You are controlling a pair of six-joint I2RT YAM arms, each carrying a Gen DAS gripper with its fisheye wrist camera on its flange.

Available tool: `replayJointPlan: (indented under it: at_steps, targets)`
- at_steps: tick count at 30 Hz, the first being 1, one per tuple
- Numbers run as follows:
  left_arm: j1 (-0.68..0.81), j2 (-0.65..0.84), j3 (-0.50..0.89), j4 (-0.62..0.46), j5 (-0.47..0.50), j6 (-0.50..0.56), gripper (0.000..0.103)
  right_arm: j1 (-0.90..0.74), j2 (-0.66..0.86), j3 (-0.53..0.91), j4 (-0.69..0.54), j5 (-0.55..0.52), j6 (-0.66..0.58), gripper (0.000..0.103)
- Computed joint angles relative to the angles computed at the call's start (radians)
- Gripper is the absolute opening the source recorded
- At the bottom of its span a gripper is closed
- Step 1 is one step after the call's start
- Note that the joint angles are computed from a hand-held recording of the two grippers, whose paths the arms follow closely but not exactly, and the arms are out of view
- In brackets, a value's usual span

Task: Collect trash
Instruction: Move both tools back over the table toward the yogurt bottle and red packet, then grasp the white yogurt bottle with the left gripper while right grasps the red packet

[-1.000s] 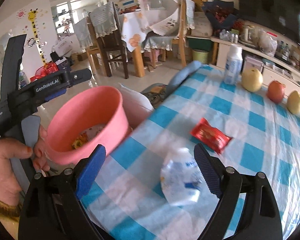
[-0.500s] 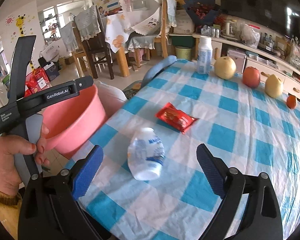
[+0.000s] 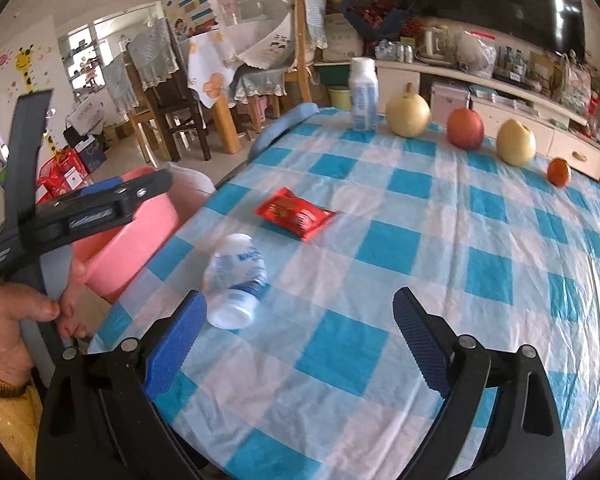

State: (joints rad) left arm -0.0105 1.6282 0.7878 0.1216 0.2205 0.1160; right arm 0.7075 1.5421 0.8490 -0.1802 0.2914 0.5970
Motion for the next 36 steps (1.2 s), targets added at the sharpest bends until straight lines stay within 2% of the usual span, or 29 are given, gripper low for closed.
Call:
replayJointPlan:
  at_steps: [8, 11, 16, 20, 25, 32, 36]
  targets:
    - [-0.034, -0.055, -0.082, -0.03, 0.042, -0.031, 0.094, -0.065, -0.046, -0.076, 0.028, -0.048, -0.035, 0.093]
    - [-0.053, -0.065, -0.104, -0.039, 0.068, -0.061, 0.094, -0.081, -0.058, -0.092, 0.028, -0.049, -0.056, 0.093]
    - [-0.119, -0.04, -0.108, -0.034, 0.05, -0.136, 0.094, -0.13, -0.092, -0.124, 0.029, -0.075, -0.077, 0.093]
    - [-0.186, -0.004, -0.098, -0.026, -0.001, -0.189, 0.094, -0.186, -0.137, -0.161, 0.042, -0.12, -0.089, 0.093]
    - [-0.265, 0.063, -0.063, -0.027, -0.117, -0.244, 0.094, -0.24, -0.173, -0.195, 0.059, -0.166, -0.115, 0.093]
    - [-0.334, 0.165, 0.011, -0.048, -0.241, -0.298, 0.093, -0.309, -0.169, -0.222, 0.076, -0.234, -0.146, 0.093]
    - [-0.334, 0.194, 0.029, -0.048, -0.25, -0.317, 0.084, -0.344, -0.169, -0.234, 0.088, -0.273, -0.151, 0.093]
